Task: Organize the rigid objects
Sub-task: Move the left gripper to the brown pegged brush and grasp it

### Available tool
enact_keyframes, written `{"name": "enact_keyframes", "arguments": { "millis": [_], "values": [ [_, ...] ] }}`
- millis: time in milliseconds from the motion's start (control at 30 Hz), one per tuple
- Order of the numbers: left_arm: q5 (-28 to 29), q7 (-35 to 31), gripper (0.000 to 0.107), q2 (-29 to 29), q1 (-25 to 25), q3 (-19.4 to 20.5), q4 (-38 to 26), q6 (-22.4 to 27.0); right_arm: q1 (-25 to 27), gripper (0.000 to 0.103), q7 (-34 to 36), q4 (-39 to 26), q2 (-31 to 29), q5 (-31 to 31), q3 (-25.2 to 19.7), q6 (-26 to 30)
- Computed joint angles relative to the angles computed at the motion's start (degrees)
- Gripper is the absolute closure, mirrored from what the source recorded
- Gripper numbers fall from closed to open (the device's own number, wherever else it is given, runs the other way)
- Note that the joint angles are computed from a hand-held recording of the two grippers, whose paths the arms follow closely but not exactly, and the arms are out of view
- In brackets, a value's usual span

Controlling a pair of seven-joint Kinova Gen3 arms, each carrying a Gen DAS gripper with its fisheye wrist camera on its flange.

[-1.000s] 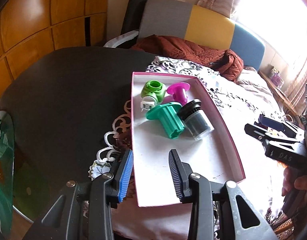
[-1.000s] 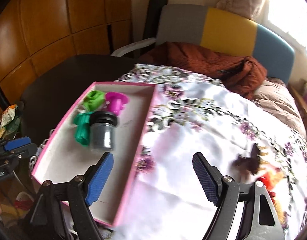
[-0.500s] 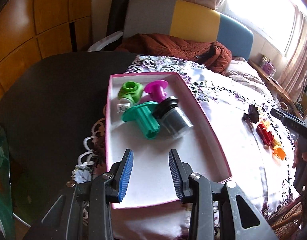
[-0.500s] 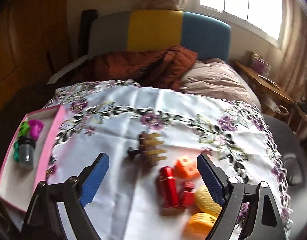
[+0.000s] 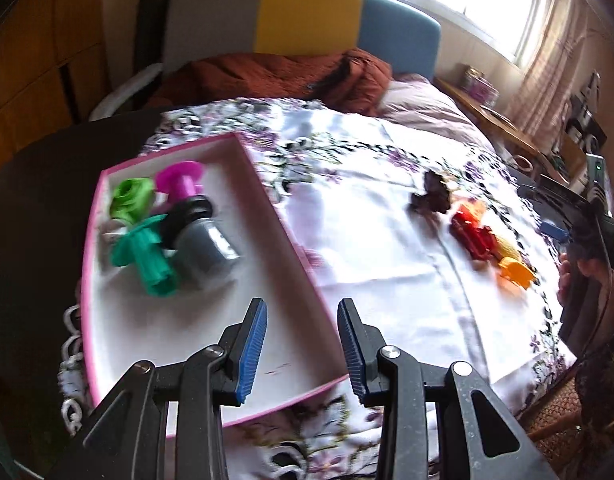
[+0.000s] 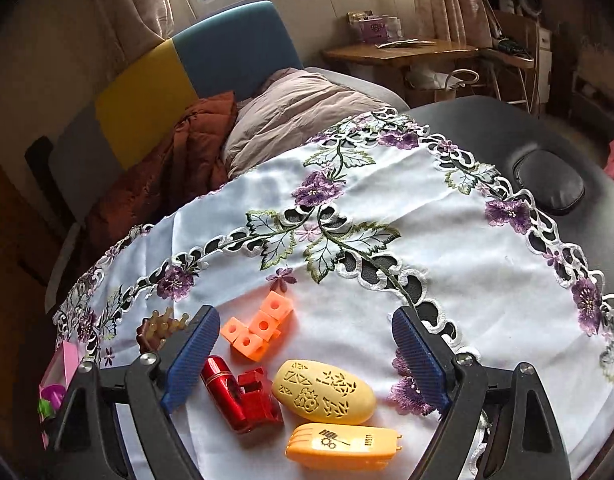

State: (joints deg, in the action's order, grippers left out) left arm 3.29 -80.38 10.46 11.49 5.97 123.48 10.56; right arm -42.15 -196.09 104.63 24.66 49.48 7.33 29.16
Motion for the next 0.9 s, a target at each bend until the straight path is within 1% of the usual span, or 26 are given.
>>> {"name": "enact_keyframes", "arguments": {
  "millis": [33, 67, 133, 200, 267, 367, 400, 467, 533, 567, 600, 633, 667, 700, 733, 800, 900],
  "values": [
    [1.08, -1.38, 0.071, 0.57, -1.27, 1.89, -0.61, 0.2, 0.56, 0.014, 0.61, 0.01, 0.01, -0.61, -0.48, -0.42],
    [1.22, -1.83, 0.071, 1.27, -1.48, 2.96, -1.44, 0.34, 1.19, 0.014, 1.75, -0.19, 0.12, -1.59, -1.03, -0.43],
    [0.43, -1.38, 0.071, 2.84, 0.28, 2.91, -3.51, 1.28, 1.99, 0.014, 3.79, -0.57, 0.33, -3.46, -1.66, -0.53],
    [2.37, -3.09, 0.071, 4.5, -0.33, 4.68, -5.49, 2.24, 1.4, 0.014, 3.38, -0.05, 0.09, -3.62, -0.66, -1.58],
    [1.99, -2.96, 0.071, 6.32, 1.5, 4.06, -7.83, 3.05, 0.45, 0.014, 2.49, 0.34, -0.19, -3.15, 0.46, -1.91],
    [2.47, -3.73, 0.071, 9.01, 2.15, 4.63, -11.8, 4.66, -0.02, 0.013, 1.37, 0.85, -0.6, -2.76, 1.2, -2.54],
    [3.07, -4.83, 0.071, 10.02, 1.46, 5.84, -13.15, 4.81, 0.01, 0.013, 1.19, 0.9, -0.73, -2.72, 1.31, -2.7],
    [3.45, -5.97, 0.07, 11.77, 1.58, 6.62, -15.69, 4.82, 0.24, 0.013, 1.23, 0.87, -0.81, -2.94, 1.25, -2.63],
    [4.92, -8.46, 0.065, 13.78, -0.03, 9.19, -18.32, 4.77, 0.62, 0.013, 0.97, 1.26, -1.11, -3.16, 1.31, -3.54],
    [5.38, -9.12, 0.065, 14.91, -0.12, 9.64, -19.98, 5.26, 0.65, 0.013, 0.59, 1.57, -1.29, -3.16, 1.52, -4.13],
    [5.85, -9.79, 0.064, 16.22, 0.02, 9.84, -21.85, 5.82, 1.03, 0.013, 0.65, 1.92, -1.53, -3.49, 1.45, -4.96],
    [5.6, -9.56, 0.062, 17.46, 1.18, 8.97, -23.72, 6.55, 1.15, 0.013, 0.69, 2.05, -1.62, -3.86, 1.55, -5.25],
    [5.26, -9.06, 0.058, 18.7, 2.55, 7.73, -25.84, 7.91, 1.22, 0.013, 0.53, 2.3, -1.74, -4.13, 1.77, -5.77],
    [5.49, -9.01, 0.056, 19.92, 2.88, 7.55, -27.46, 8.67, 1.43, 0.012, 0.51, 2.6, -1.86, -4.43, 1.95, -6.57],
    [5.77, -9.19, 0.056, 21.07, 2.87, 7.65, -28.85, 9.27, 1.58, 0.012, 0.57, 2.82, -1.95, -4.87, 2.14, -7.23],
    [5.56, -8.14, 0.055, 23.25, 4.48, 6.15, -32.3, 11.38, 1.9, 0.012, 1.23, 2.96, -1.96, -6.05, 2.35, -8.01],
    [5.93, -8.17, 0.053, 25.88, 5.01, 6.26, -36.05, 12.18, 2.72, 0.012, 3.67, 3.07, -1.88, -8.47, 2.37, -9.75]
  ]
}}
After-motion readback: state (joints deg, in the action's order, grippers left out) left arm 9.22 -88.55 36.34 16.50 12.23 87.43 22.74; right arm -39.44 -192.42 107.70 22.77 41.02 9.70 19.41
